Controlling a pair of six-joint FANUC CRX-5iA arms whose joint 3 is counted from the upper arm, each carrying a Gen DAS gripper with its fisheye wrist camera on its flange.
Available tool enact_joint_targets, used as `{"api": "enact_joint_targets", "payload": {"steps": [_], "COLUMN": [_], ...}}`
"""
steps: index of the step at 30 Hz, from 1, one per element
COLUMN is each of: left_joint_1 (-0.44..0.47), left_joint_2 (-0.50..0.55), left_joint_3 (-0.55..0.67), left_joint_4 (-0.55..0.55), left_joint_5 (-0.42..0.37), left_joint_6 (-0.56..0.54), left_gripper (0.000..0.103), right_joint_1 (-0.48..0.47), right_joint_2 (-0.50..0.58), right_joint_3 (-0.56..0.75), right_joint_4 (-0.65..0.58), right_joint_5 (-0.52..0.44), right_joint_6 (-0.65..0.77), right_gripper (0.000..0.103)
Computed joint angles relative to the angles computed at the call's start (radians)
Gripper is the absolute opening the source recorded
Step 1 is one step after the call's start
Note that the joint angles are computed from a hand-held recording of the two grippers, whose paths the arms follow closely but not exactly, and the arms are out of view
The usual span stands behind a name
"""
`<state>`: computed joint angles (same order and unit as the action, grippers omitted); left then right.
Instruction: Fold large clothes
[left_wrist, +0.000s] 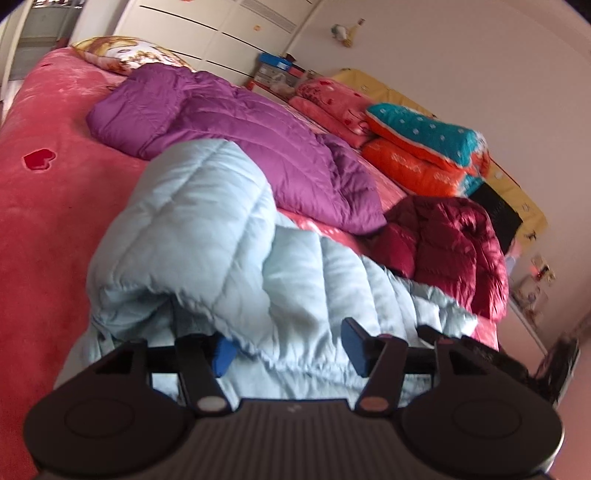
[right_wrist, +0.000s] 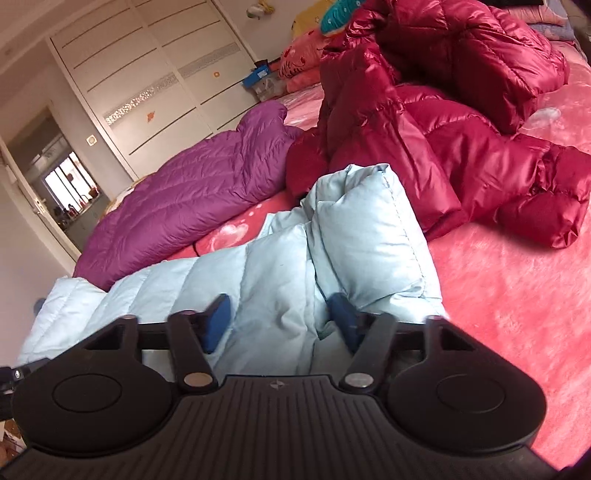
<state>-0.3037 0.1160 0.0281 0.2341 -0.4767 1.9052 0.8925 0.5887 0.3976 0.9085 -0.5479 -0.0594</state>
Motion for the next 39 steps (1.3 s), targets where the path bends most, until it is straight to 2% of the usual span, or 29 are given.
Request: {"api": "enact_joint_targets", "payload": {"steps": [2,4,6,7,11,13,16,21,24,27,29,31,34,36,39], "left_joint_1": [-0.005,-0.010,-0.017,-0.019,-0.035,-0.046,-0.062,-0.084,-0.084,-0.091,-0.107,-0.128,-0.158,-0.170,-0.180], "left_joint_2": [-0.001,0.001,0.006,0.006,0.015,0.028,0.047,0.102,0.142,0.189,0.224,0.254,0.282,0.285,0.267], "left_joint_3": [-0.002,0.001,0.010,0.012,0.028,0.059,0.104,0.203,0.246,0.304,0.367,0.427,0.501,0.529,0.527], "left_joint_4": [0.003,0.005,-0.004,-0.004,-0.019,-0.066,-0.138,-0.263,-0.285,-0.318,-0.380,-0.447,-0.536,-0.580,-0.609], "left_joint_5": [-0.008,-0.017,-0.029,-0.033,-0.045,-0.075,-0.123,-0.171,-0.155,-0.171,-0.226,-0.285,-0.372,-0.422,-0.471], "left_joint_6": [-0.018,-0.030,-0.028,-0.034,-0.054,-0.028,0.011,0.150,0.232,0.286,0.330,0.356,0.373,0.393,0.391], "left_gripper": [0.061,0.062,0.063,0.063,0.066,0.066,0.067,0.069,0.070,0.070,0.063,0.040,0.018,0.012,0.011], "right_joint_1": [0.013,0.025,0.037,0.040,0.022,0.005,-0.022,-0.037,-0.042,-0.047,-0.042,-0.034,-0.023,-0.008,0.008], "right_joint_2": [0.021,0.041,0.068,0.073,0.053,0.040,0.034,0.015,0.005,-0.021,-0.027,-0.038,-0.048,-0.050,-0.047], "right_joint_3": [0.037,0.077,0.122,0.124,0.061,0.031,0.024,0.005,-0.010,-0.045,-0.057,-0.072,-0.083,-0.079,-0.058], "right_joint_4": [0.012,-0.002,-0.006,0.023,0.293,0.441,0.573,0.597,0.566,0.566,0.563,0.556,0.514,0.451,0.337], "right_joint_5": [-0.038,-0.061,-0.094,-0.100,-0.092,-0.104,-0.140,-0.207,-0.232,-0.245,-0.251,-0.257,-0.263,-0.280,-0.289], "right_joint_6": [0.070,0.144,0.202,0.185,-0.051,-0.193,-0.334,-0.422,-0.444,-0.445,-0.439,-0.428,-0.384,-0.324,-0.245], "right_gripper": [0.044,0.027,0.017,0.012,0.008,0.007,0.007,0.007,0.007,0.007,0.007,0.007,0.007,0.007,0.007]}}
